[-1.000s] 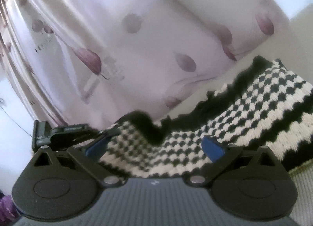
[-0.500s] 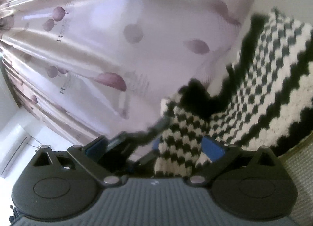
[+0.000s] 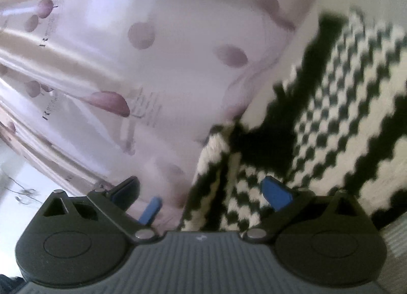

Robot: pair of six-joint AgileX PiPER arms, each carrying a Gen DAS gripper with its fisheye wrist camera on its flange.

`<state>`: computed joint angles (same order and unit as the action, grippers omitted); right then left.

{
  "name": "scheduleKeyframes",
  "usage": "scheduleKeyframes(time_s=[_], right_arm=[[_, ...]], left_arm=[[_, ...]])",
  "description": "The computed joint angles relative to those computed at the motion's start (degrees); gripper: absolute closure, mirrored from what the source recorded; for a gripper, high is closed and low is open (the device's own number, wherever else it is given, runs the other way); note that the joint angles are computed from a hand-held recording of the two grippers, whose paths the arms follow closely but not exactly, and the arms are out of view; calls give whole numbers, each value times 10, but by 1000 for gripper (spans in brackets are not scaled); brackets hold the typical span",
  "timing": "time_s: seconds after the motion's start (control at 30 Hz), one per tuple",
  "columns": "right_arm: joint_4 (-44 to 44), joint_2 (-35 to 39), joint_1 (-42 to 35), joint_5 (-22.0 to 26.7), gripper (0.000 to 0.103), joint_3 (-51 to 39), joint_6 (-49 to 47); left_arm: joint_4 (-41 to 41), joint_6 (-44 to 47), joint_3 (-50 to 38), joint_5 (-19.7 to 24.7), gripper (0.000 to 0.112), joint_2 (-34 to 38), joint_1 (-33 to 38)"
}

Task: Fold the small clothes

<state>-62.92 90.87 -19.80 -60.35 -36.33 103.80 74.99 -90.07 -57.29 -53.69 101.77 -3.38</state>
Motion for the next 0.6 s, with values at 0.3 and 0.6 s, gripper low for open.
scheduleKeyframes(time_s=[0.3,0.6], right_arm=[[9,81,15,-52,0,-35,66],[-70,77,23,3,0,-99,109]], left_arm=[[21,45,15,-58,40,77,-13],[-24,105,33,-87,40,110,-33]])
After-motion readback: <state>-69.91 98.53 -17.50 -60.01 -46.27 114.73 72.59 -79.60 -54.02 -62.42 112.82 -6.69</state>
